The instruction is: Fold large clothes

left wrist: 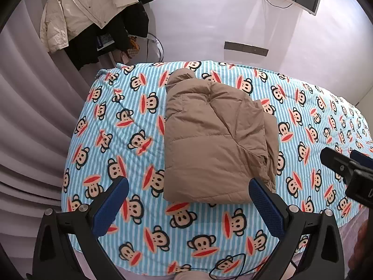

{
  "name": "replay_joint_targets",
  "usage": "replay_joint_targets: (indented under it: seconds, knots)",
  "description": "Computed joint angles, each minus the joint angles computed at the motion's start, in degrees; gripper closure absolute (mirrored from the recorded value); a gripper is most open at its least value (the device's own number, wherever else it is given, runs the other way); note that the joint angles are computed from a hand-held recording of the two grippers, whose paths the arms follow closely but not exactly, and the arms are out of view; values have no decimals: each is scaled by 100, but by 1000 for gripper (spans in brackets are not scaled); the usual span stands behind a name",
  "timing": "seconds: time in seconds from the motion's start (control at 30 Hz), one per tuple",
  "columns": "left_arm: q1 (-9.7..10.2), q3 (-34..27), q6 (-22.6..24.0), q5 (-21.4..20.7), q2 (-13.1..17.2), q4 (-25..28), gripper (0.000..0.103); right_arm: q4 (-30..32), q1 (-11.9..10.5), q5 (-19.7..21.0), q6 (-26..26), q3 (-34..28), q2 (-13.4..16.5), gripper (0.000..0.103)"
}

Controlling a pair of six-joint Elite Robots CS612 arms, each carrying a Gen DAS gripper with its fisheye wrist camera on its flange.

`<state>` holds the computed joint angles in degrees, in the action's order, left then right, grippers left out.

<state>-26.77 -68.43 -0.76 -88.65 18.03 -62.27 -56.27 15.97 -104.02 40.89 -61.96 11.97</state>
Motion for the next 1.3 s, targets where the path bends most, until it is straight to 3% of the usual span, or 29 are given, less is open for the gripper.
replay_joint_targets:
  seconds: [0.3, 1.3]
  knots:
    - [37, 36, -180, -3, -20, 162, 0, 93, 23, 26, 22, 16, -3, 0]
    - [71, 149, -193, 29, -47, 2, 0, 19, 23, -19, -44, 175, -64, 0]
